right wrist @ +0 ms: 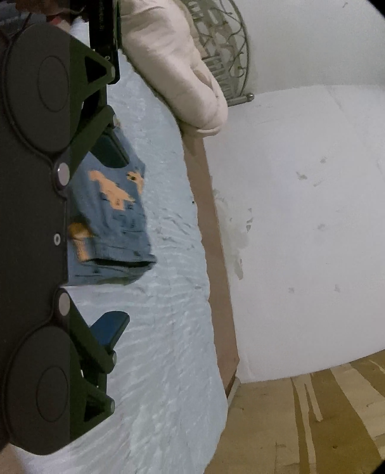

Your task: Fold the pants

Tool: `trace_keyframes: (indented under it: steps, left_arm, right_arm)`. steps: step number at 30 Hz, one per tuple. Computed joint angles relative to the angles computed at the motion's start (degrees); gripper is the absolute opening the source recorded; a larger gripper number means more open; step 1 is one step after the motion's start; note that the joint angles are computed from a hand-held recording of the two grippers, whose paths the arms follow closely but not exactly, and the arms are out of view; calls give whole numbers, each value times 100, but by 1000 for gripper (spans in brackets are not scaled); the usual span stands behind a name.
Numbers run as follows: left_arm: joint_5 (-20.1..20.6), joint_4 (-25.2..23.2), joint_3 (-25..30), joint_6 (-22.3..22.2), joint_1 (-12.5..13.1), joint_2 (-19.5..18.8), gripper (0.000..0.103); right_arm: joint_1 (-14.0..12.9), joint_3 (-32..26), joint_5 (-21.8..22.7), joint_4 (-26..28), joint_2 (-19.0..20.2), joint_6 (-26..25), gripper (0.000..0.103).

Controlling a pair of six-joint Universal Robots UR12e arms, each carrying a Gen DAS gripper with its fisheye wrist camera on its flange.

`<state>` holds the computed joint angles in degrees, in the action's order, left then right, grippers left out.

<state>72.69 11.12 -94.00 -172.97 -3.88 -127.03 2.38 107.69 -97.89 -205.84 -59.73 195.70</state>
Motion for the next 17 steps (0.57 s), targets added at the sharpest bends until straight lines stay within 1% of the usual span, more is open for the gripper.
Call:
trace_keyframes:
  steps: [1, 7, 12, 17]
  left_arm:
    - [-76, 31, -77, 26, 21, 25, 102]
    - [-78, 60, -347, 24, 65, 125, 102]
    - [-62, 35, -383, 13, 69, 149, 102]
    - [-42, 99, -398, 6, 75, 140, 102]
  right_arm:
    - [30, 79, -32, 24, -54, -20, 102]
    - [213, 348, -276, -17, -185, -136, 102]
    - [259, 397, -251, -49, -209, -300, 102]
    - [267, 407, -215, -70, -214, -334, 102]
